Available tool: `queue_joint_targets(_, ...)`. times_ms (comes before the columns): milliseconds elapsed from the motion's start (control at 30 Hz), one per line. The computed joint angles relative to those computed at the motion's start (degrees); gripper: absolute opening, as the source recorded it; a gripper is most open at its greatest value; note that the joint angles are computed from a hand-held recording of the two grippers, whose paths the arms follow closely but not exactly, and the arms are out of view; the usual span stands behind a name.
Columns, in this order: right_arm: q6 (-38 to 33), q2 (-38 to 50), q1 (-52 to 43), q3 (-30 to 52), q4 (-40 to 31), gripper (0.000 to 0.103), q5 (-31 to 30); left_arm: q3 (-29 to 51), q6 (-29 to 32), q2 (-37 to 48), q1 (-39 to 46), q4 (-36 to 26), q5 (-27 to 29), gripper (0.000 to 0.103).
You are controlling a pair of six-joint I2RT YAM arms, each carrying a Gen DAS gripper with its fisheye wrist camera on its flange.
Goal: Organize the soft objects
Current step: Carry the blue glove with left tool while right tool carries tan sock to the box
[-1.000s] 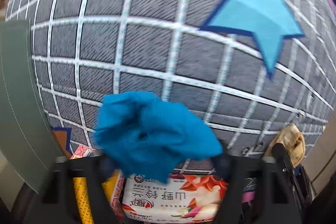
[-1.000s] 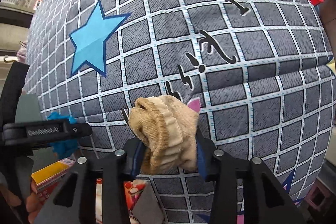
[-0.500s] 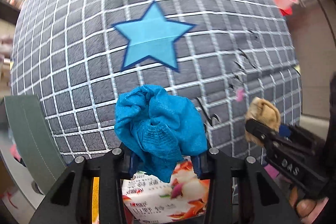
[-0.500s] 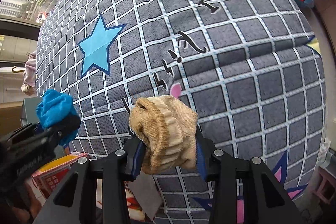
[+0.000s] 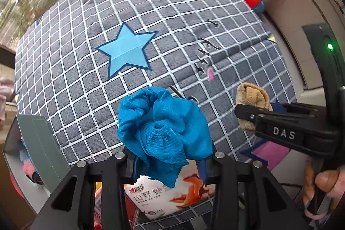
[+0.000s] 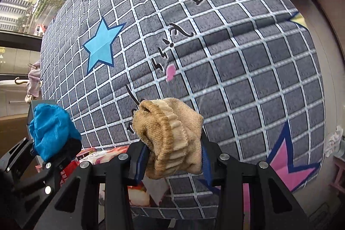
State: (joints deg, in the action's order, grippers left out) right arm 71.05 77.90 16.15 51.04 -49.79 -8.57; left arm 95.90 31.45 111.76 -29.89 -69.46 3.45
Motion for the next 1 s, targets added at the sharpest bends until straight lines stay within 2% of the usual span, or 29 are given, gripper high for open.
queue_joint_targets(333, 13.29, -3.59, 11.01, 2.68, -6.22, 0.043, 4.56, -10.44, 12.07, -11.8, 2.44, -1.81, 3.63, 0.044)
queue_joint_targets(533, 19.84, -1.88, 17.72, 7.3, -9.63, 0.043, 7.39, -15.46, 20.18, -17.69, 6.81, -5.08, 5.6, 0.044)
queue_joint_targets(867, 27.68, 3.65, 26.56, 14.6, -12.37, 0.043, 9.03, -18.08, 35.88, -22.55, 15.79, -11.06, 7.57, 0.044)
queue_joint_targets(1000, 28.93, 5.92, 28.5, 17.26, -12.96, 0.043, 9.02, -17.65, 39.37, -22.73, 19.18, -12.82, 7.77, 0.044)
